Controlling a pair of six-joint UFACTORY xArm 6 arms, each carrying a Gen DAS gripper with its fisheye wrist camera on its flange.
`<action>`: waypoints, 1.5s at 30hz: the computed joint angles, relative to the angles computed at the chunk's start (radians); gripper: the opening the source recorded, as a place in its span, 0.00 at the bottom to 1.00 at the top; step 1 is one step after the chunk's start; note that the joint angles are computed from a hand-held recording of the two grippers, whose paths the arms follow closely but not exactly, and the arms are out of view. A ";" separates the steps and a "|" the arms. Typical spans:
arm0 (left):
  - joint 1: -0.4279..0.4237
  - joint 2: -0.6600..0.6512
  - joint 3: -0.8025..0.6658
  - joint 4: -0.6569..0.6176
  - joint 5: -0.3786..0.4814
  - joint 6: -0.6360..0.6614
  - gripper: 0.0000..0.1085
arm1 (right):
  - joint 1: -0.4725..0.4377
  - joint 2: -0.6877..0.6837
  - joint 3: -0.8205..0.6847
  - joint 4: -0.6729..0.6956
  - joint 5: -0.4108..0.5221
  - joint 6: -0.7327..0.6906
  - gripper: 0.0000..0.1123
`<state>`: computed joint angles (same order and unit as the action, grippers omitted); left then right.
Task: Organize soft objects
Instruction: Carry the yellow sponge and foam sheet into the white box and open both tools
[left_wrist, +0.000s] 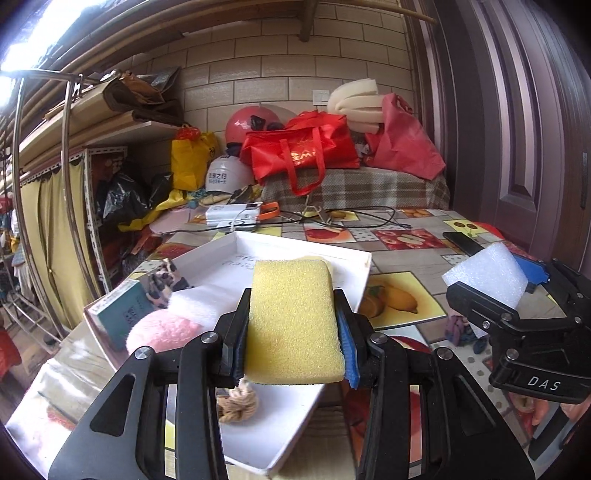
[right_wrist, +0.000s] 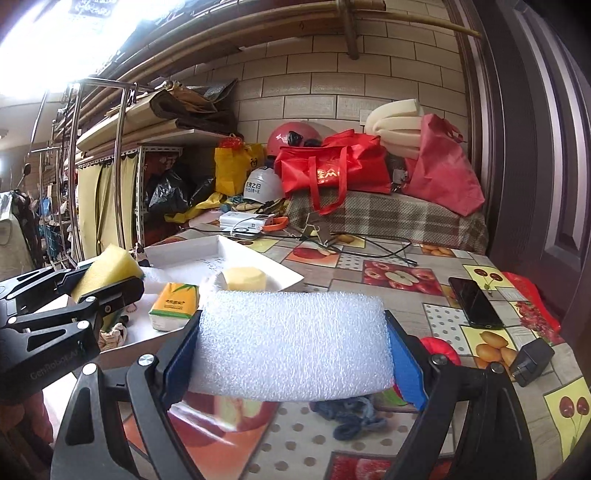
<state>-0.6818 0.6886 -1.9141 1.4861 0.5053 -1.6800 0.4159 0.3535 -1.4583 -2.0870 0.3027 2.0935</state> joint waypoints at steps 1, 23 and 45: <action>0.007 -0.014 0.022 0.011 0.006 -0.018 0.37 | 0.004 0.008 -0.010 0.002 -0.002 -0.002 0.79; 0.166 0.011 -0.003 -0.026 -0.078 0.029 0.37 | 0.061 0.329 -0.433 0.372 -0.052 -0.413 0.79; 0.213 0.052 -0.063 -0.117 -0.094 -0.019 0.94 | 0.063 0.611 -0.810 1.056 0.011 -1.033 0.92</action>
